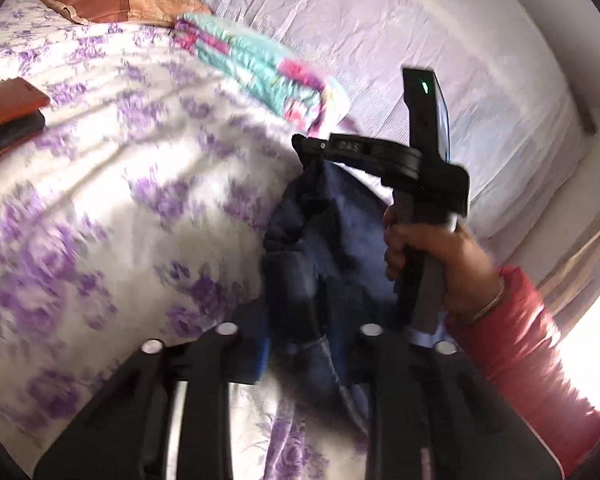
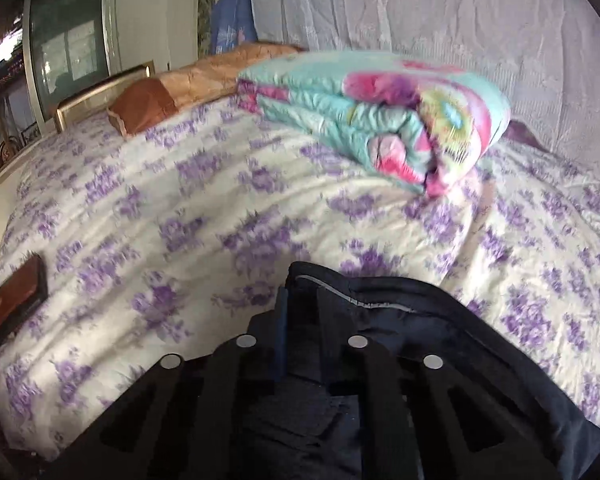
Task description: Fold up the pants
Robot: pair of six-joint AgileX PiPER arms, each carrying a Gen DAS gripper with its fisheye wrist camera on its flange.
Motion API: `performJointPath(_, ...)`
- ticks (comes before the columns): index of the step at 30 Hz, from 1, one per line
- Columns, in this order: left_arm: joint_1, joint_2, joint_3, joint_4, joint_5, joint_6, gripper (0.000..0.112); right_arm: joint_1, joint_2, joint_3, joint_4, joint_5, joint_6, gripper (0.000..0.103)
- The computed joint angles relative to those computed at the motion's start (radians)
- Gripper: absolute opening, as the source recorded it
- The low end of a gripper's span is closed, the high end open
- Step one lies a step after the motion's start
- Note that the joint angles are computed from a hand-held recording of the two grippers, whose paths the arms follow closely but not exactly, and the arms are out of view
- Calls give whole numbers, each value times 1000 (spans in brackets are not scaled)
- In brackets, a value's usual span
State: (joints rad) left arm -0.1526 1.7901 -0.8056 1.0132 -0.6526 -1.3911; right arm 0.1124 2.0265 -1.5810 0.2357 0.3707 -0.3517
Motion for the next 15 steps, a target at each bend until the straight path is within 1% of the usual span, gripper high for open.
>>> performJointPath(2, 31, -23, 8, 22, -42, 25, 17, -6, 2, -57, 37, 57, 1, 10)
performJointPath(3, 34, -34, 15, 20, -46, 37, 17, -7, 6, -81, 40, 76, 17, 9)
performJointPath(5, 49, -40, 23, 18, -63, 42, 16, -9, 9, -114, 78, 104, 20, 9)
performJointPath(7, 77, -61, 53, -20, -89, 66, 15, 5, 15, -154, 100, 131, 25, 9)
performJointPath(9, 109, -98, 95, -84, -95, 108, 15, 36, 39, -226, 81, 170, 52, 9)
performJointPath(11, 136, -124, 109, -107, -58, 133, 15, 77, 101, -350, 52, 240, 90, 9)
performJointPath(12, 157, -121, 101, -78, -37, 103, 15, 99, 152, -432, 22, 291, 119, 9)
performJointPath(13, 174, -105, 82, -17, -14, 38, 16, 127, 208, -501, -31, 320, 166, 8)
performJointPath(14, 188, -79, 57, 65, 0, -48, 16, 146, 255, -546, -51, 333, 176, 7)
performJointPath(15, 201, -45, 36, 147, 6, -141, 19, 165, 318, -615, -68, 376, 183, 7)
